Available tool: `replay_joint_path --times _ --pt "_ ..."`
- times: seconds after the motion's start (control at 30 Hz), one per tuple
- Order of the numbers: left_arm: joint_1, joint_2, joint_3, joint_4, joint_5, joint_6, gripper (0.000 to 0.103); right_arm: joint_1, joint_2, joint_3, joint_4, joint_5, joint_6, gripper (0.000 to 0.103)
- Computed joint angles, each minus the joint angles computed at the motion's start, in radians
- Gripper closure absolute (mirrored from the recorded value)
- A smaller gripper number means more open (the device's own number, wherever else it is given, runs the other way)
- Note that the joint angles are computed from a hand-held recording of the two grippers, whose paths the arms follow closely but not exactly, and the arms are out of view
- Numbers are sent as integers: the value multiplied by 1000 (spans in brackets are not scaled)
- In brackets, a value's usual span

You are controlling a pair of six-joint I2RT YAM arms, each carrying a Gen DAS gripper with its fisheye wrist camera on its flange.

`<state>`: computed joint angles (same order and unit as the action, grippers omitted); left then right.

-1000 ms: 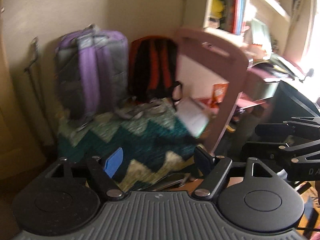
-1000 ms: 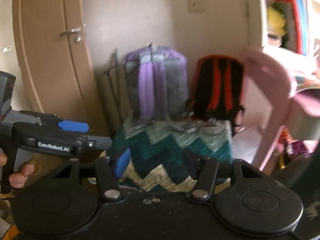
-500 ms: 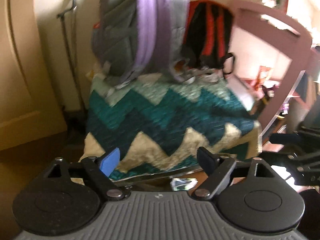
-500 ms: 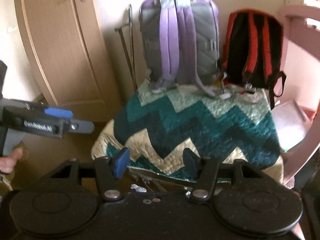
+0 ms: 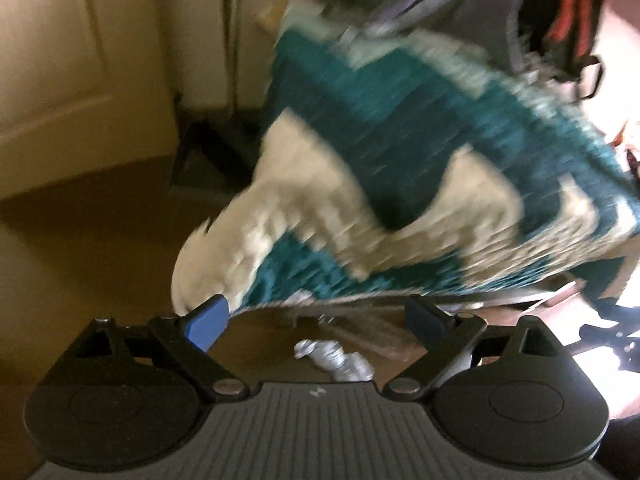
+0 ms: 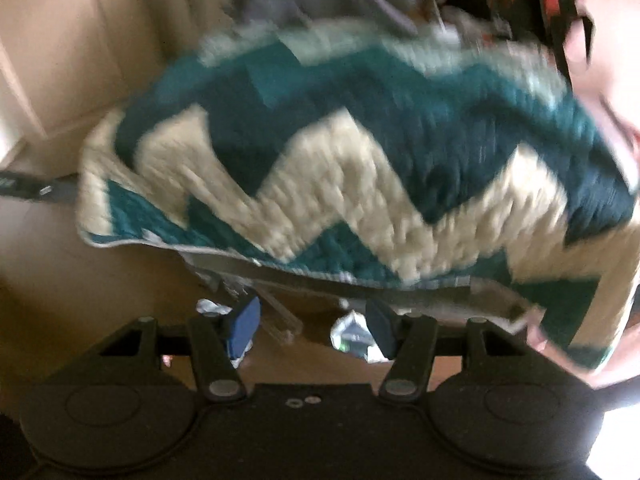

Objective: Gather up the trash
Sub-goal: 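Swing both empty tools back toward the trash under the blanket-covered chair, then grasp the brown snack wrapper with the left tool while the right tool grasps the plastic bag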

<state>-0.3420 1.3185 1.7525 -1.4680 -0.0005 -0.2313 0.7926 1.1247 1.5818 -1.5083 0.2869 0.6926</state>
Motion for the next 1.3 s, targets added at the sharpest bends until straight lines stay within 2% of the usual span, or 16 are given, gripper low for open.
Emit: replay_joint_path --times 0.27,0.4,0.57,0.67,0.8,0.93,1.07,1.23,1.3 --pt "133 -68 -489 281 44 27 7 -269 -26 -448 310 -144 144 45" --pt "162 -38 -636 363 63 12 7 -386 -2 -608 458 -197 270 45" --pt "197 22 -792 453 92 5 7 -457 36 -756 608 -227 427 45" --pt "198 60 -857 499 89 -14 7 -483 66 -820 694 -260 510 45" --pt "179 109 -928 567 71 -8 7 -502 117 -862 787 -278 549 45" --pt "155 149 -986 631 55 72 8 -515 152 -886 867 -286 576 46" --pt "138 154 -1029 665 46 156 8 -521 202 -886 903 -289 543 46" --pt "138 162 -1066 703 50 180 21 -498 241 -889 921 -285 547 49" --pt "140 173 -1075 715 48 176 35 -489 234 -895 928 -277 560 49"
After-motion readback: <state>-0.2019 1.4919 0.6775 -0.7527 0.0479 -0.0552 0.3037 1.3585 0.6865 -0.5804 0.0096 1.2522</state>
